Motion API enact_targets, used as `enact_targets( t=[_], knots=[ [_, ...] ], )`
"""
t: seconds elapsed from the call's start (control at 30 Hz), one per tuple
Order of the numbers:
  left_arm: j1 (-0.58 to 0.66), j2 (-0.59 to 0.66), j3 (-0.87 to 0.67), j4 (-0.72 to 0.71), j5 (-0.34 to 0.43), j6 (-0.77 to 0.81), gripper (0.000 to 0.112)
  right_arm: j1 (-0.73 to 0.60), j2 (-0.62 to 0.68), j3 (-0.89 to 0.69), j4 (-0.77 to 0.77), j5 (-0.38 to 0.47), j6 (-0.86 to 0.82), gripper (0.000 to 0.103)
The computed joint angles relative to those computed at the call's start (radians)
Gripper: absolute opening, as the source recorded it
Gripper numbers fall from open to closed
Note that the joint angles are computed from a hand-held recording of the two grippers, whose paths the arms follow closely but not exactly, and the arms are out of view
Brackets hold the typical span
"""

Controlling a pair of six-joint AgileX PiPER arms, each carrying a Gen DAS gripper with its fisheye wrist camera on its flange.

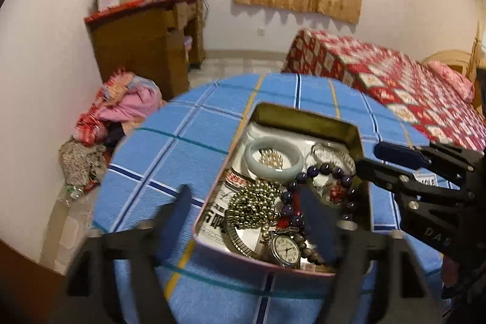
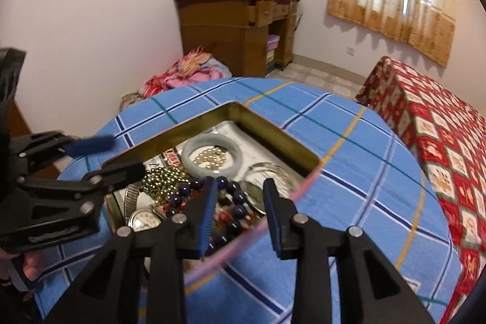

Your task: Organize jewelry

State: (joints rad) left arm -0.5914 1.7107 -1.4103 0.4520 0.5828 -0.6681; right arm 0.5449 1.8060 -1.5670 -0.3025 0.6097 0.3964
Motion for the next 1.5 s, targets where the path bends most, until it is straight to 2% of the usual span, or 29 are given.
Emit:
enact_targets(
  t=[0.07,0.33,0.77,1.5],
  knots=[
    [-0.009,-0.027,0.018,-0.016,-0.002,0.011,0.077,0.004,-0.046,0.055,-0.036,-0.010,0.046,0.048],
    [-0.060,-0.154,0.156,0.069,-0.005,-0.122,0.077,0.026,-0.156,0.183,-0.120,-0.053,0.171,0.055],
    [-0.082,-0.195,0.188,0.094,0.009,-0.162,0.077,0.024,-0.218,0.268,-0.163,-0.089,0.232,0.056],
    [-0.090,-0.195,0.171,0.103,0.030,-0.164,0.077,0.032,-0.221,0.270,-0.175,-0.089,0.249,0.058]
  ],
)
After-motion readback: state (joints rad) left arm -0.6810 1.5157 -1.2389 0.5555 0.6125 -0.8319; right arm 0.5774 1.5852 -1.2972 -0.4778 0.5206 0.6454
